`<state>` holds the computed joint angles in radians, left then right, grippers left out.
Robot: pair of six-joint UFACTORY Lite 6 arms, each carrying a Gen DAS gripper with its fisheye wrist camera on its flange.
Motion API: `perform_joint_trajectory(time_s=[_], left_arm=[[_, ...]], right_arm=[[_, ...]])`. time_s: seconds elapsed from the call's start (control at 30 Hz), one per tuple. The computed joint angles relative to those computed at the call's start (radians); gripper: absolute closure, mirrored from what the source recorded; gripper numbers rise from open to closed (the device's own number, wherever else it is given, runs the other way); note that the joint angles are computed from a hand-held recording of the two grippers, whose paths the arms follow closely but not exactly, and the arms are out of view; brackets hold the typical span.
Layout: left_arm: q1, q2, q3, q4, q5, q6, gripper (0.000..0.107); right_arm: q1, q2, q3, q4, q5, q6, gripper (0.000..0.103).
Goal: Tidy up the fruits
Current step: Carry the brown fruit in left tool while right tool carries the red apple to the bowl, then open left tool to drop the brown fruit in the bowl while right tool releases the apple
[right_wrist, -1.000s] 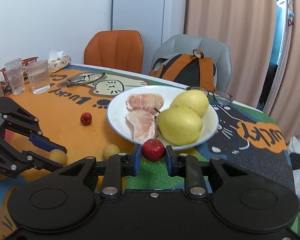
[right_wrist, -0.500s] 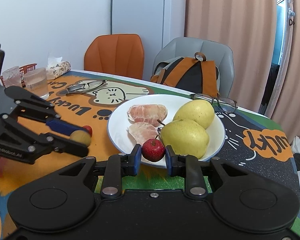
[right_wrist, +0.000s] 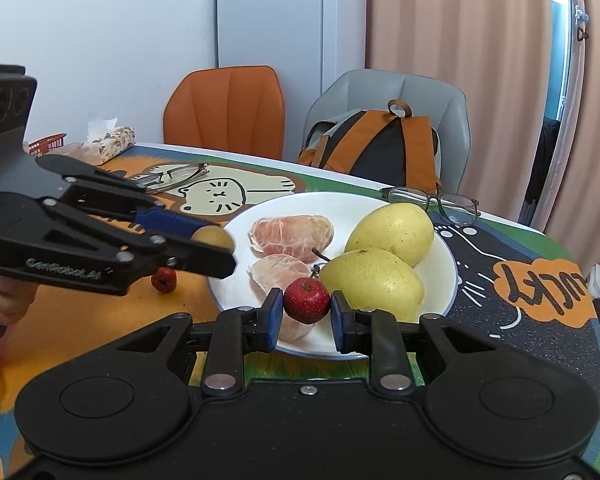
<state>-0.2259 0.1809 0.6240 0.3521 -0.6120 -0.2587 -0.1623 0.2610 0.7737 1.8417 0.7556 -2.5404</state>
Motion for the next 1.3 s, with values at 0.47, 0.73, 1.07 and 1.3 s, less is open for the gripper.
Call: perform_joint_trajectory(time_s=[0.47,0.73,1.07,1.3], left_arm=[[0.002,0.092,0.088,-0.039,0.025,0.005,0.084],[0.001,0.121,0.108,-0.036,0.036,0.006,0.084],[-0.010,0.122,0.101,-0.066,0.052,0.042,0.077],[-0.018,0.069,0.034,-0.088,0.017,0.052,0.035]], right_arm=[[0.050,0.060,0.039,0.043,-0.064,-0.020,0.078],[0.016,0.052,0.032,0.001,-0.033,0.008,0.073],[-0.036,0.030,0.007,-0.040,0.005,0.014,0.069],[-0.075,-0.015,-0.038,-0.070,0.055,0.004,0.045]])
